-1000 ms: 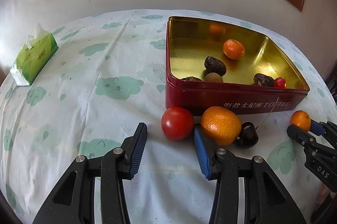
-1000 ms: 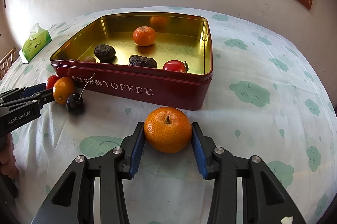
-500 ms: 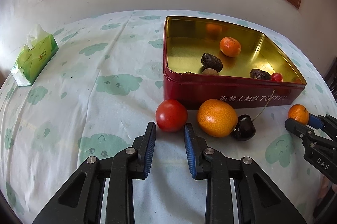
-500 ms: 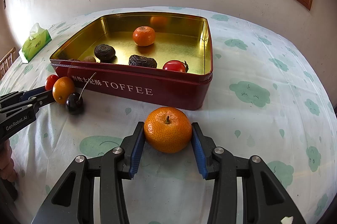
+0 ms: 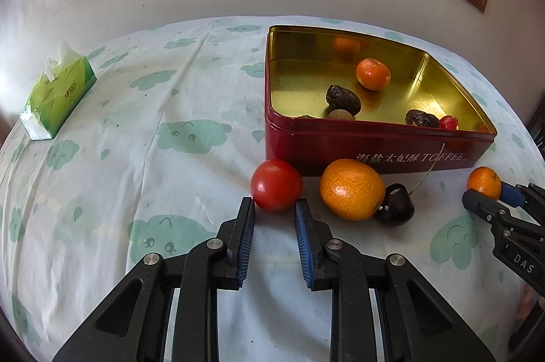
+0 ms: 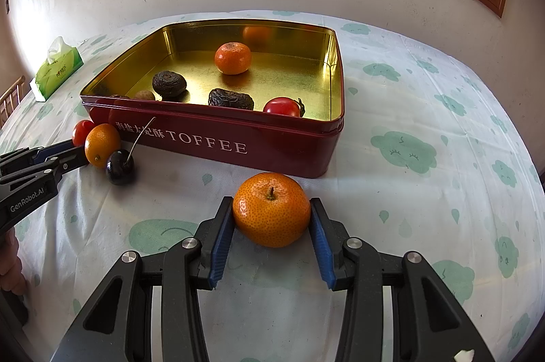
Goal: Organize fruits
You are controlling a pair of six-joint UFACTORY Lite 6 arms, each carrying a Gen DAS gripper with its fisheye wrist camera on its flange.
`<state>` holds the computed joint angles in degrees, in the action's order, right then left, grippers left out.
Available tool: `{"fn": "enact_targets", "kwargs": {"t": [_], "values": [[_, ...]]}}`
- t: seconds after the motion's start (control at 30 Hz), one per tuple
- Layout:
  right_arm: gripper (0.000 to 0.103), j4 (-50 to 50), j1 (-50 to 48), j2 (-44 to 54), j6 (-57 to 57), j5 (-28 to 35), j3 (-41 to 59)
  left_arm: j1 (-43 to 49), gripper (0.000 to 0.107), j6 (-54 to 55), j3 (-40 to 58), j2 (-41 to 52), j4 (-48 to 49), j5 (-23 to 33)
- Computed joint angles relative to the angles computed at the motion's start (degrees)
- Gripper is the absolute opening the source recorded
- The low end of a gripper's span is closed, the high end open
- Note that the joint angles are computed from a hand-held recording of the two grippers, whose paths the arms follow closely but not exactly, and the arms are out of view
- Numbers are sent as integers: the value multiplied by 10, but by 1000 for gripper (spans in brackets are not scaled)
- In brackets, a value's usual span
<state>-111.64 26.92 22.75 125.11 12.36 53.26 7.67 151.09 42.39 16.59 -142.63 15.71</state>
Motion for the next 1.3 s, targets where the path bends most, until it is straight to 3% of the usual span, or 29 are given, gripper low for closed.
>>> {"fn": "enact_targets", "kwargs": {"t": [0.27,0.97,1.3], "values": [[40,0,0,-1,0,0,-1,-2,24,-1,0,0,-1,0],[40,-1,-1,-2,1,-1,-1,12,20,-100,-36,-39,116,10],[40,-6,-1,-2,7,-3,-1,6,22,-104,-12,-14,108,4]]}}
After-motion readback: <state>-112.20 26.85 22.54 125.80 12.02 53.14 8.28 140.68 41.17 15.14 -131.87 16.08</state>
